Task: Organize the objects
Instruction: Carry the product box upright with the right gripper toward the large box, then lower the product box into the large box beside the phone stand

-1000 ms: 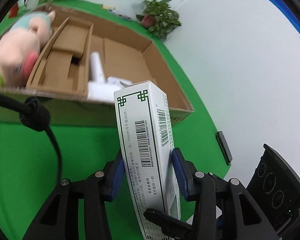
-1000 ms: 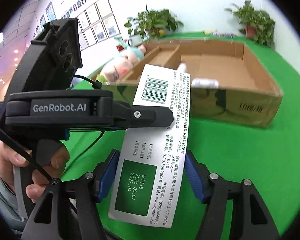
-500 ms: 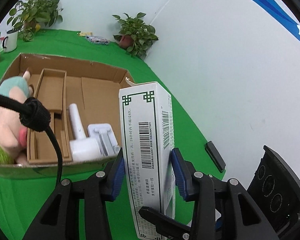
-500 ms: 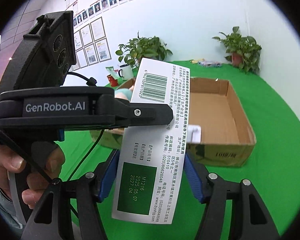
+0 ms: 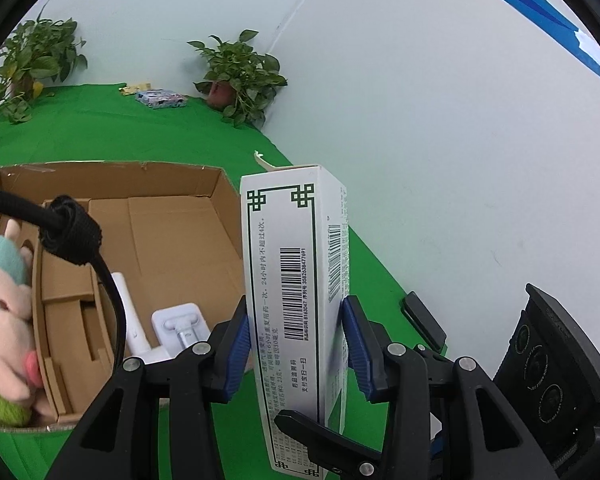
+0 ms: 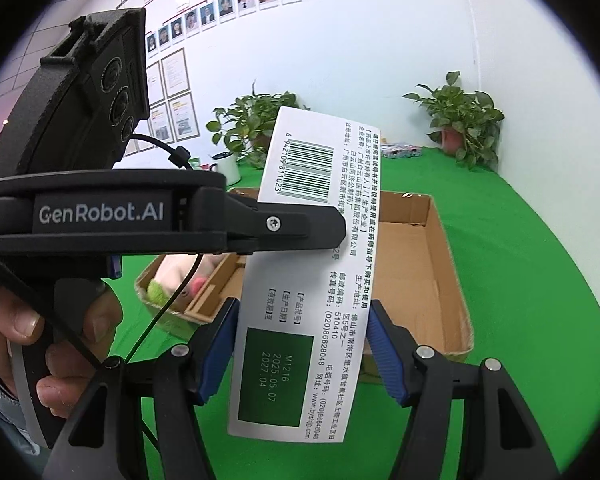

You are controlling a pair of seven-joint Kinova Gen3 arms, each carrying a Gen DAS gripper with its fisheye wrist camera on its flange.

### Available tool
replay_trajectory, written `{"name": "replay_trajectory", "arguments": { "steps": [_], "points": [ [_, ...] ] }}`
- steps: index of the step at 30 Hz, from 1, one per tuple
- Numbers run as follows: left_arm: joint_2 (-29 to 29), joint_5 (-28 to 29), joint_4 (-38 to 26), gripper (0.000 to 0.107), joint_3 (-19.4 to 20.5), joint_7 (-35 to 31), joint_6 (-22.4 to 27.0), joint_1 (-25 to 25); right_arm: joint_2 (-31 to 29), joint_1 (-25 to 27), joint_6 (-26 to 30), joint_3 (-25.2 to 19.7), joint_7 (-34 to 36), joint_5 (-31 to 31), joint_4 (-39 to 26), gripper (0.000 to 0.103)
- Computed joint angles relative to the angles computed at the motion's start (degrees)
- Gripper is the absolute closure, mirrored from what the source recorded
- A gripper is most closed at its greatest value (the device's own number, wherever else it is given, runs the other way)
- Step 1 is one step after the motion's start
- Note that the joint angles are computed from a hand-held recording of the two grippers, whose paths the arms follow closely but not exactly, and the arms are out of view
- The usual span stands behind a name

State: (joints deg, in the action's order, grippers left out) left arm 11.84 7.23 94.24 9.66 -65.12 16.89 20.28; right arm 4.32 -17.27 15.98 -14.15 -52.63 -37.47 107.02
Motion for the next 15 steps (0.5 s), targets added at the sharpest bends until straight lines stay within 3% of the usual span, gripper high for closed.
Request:
{"name": "replay_trajectory", "arguments": {
  "steps": [6, 15],
  "points": [
    [5.4, 3.3, -7.5, 0.067, 2.1, -4.9, 4.3, -4.0, 2.9, 1.4, 2.2, 0.3, -1.6, 2.4, -3.6, 0.041],
    [13.8, 7.9, -21.5, 0.068, 1.6, -7.2, 15.5, -7.8, 12.3, 5.6, 14.9, 0.0, -1.2, 3.5, -18.0, 0.041]
  ]
}}
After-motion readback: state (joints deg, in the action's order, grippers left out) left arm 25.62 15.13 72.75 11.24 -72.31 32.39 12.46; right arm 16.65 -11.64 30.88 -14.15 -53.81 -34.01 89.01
